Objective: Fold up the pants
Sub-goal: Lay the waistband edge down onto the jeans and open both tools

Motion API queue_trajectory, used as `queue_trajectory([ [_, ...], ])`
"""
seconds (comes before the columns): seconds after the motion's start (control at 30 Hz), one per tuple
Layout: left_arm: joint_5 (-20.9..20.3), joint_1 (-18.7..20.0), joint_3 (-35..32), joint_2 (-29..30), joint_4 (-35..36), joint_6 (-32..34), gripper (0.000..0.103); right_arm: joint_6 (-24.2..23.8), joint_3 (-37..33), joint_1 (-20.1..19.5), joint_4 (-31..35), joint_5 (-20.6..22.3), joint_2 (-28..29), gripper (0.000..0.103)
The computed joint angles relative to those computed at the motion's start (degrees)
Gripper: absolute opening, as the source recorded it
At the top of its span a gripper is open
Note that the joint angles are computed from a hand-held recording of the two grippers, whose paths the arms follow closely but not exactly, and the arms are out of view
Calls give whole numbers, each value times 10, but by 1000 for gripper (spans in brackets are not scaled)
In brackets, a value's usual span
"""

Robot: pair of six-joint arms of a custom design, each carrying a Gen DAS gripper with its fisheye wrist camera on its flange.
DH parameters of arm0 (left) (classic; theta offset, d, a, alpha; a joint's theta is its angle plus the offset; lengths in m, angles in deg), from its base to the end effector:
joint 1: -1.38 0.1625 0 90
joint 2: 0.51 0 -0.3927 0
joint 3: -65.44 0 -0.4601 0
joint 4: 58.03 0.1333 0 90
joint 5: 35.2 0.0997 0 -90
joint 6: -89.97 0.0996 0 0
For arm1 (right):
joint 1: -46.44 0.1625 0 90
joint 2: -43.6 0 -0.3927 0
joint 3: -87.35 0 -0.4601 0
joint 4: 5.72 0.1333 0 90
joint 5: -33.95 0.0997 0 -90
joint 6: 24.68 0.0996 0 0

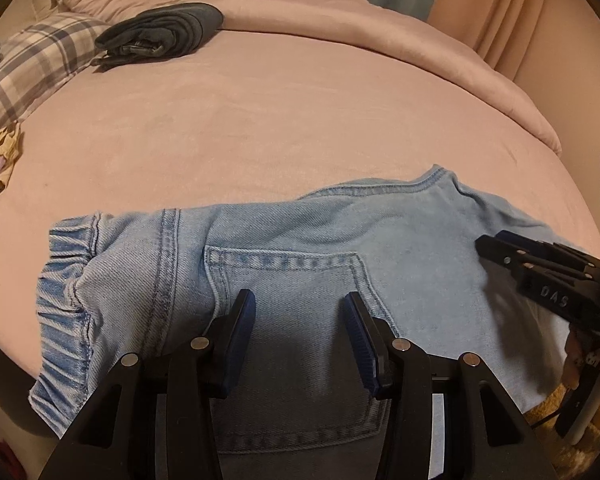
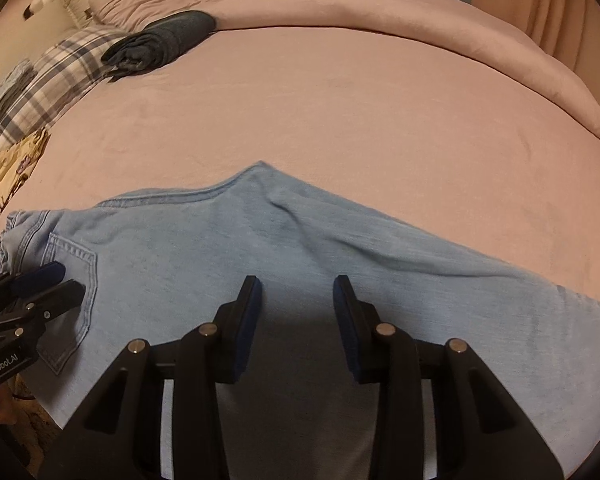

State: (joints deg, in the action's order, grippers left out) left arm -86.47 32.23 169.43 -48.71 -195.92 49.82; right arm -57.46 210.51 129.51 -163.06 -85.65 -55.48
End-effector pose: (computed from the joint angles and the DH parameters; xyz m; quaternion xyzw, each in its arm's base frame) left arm -0.4221 -0.4800 -0.0159 0.1779 0.9245 -0.2100 0.2637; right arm 0.0244 -0.4966 0.3678 0.1093 -0.8970 0.2545 0.3444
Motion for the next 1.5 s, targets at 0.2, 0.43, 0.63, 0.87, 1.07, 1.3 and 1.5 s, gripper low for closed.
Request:
queue_trajectory([
  [0.2, 5, -3, 0, 1, 5, -4, 49, -21, 4, -16, -68, -58, -11, 37],
  [0.43, 5, -4, -2, 2, 8, -9, 49, -5, 10, -83, -61, -39, -81, 38],
  [0.63, 11, -6, -6, 5, 19, -17, 49, 20, 13, -158, -10, 32, -156, 31],
  [0.87, 25, -11, -15, 12, 39, -33, 49, 15, 24, -192, -43, 6, -189, 31],
  [1.07, 41, -17, -23, 18, 63, -54, 49, 32, 31, -236, -7, 56, -236, 31],
  [1.3, 32, -46, -24, 19, 28, -40, 49, 10, 53, -214, -44, 11, -247, 33],
  [1.5, -32, -62, -64, 63, -50, 49, 49, -1, 73, -229, -38, 45, -295, 38],
])
